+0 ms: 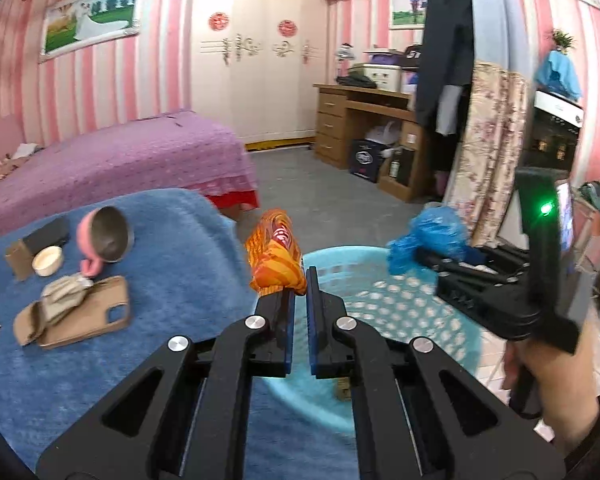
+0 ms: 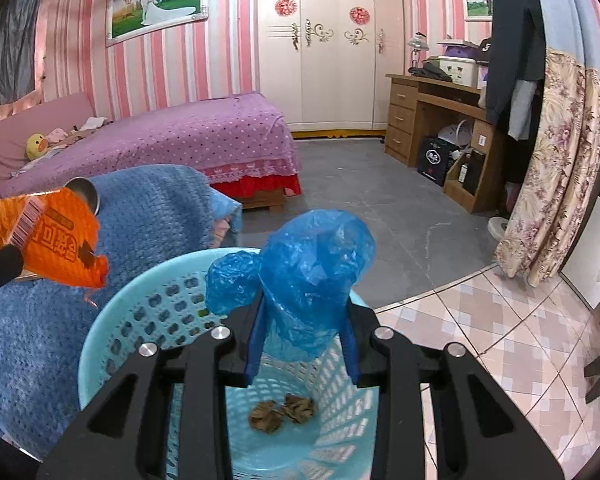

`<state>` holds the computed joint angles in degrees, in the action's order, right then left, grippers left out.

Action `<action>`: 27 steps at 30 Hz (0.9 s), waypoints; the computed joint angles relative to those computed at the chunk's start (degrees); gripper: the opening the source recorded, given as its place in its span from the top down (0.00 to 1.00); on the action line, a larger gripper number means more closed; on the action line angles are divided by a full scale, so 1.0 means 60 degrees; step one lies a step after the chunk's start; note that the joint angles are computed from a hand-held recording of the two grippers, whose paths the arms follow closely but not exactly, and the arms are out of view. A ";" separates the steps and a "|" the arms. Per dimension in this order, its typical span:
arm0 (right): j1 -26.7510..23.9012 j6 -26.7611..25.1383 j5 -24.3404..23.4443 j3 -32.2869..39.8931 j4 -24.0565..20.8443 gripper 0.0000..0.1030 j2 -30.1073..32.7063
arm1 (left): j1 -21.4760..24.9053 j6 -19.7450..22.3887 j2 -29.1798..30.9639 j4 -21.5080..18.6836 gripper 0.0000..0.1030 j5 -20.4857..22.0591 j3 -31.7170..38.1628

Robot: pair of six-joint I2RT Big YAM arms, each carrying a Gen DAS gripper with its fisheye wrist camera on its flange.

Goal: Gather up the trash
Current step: 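Carry the wrapper and blue bag with both tools over the basket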

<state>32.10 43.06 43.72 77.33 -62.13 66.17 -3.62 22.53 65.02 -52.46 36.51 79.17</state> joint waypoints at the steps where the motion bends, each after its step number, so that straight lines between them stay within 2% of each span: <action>1: -0.0029 0.0096 0.0028 -0.0065 -0.0052 0.68 -0.0079 | -0.0118 -0.0080 -0.0009 -0.0073 0.96 0.0016 0.0023; 4: -0.0087 0.0357 0.0074 -0.0311 -0.0114 0.69 -0.0323 | -0.0266 -0.0161 -0.0051 -0.0245 0.96 0.0084 -0.0029; 8: -0.0200 0.0510 0.0026 -0.0486 -0.0076 0.68 -0.0509 | -0.0387 -0.0042 -0.0017 -0.0317 0.96 -0.0164 -0.0257; 22: -0.0352 0.0299 -0.0347 -0.0561 0.0157 0.69 -0.0459 | -0.0426 0.0305 0.0847 -0.0968 0.94 -0.0726 -0.0074; 24: -0.0358 0.0291 -0.0358 -0.0564 0.0153 0.68 -0.0451 | -0.0440 0.0339 0.0831 -0.0891 0.86 -0.0833 -0.0125; 26: -0.0400 0.0264 -0.0397 -0.0578 0.0153 0.68 -0.0479 | -0.0465 0.0218 0.0798 -0.0720 0.64 -0.0960 -0.0170; 27: -0.0412 0.0265 -0.0406 -0.0584 0.0149 0.68 -0.0480 | -0.0441 0.0172 0.0770 -0.0640 0.60 -0.0977 -0.0199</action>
<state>29.63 44.66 41.28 73.83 -61.23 63.29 -6.27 23.56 69.64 -56.30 30.65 77.97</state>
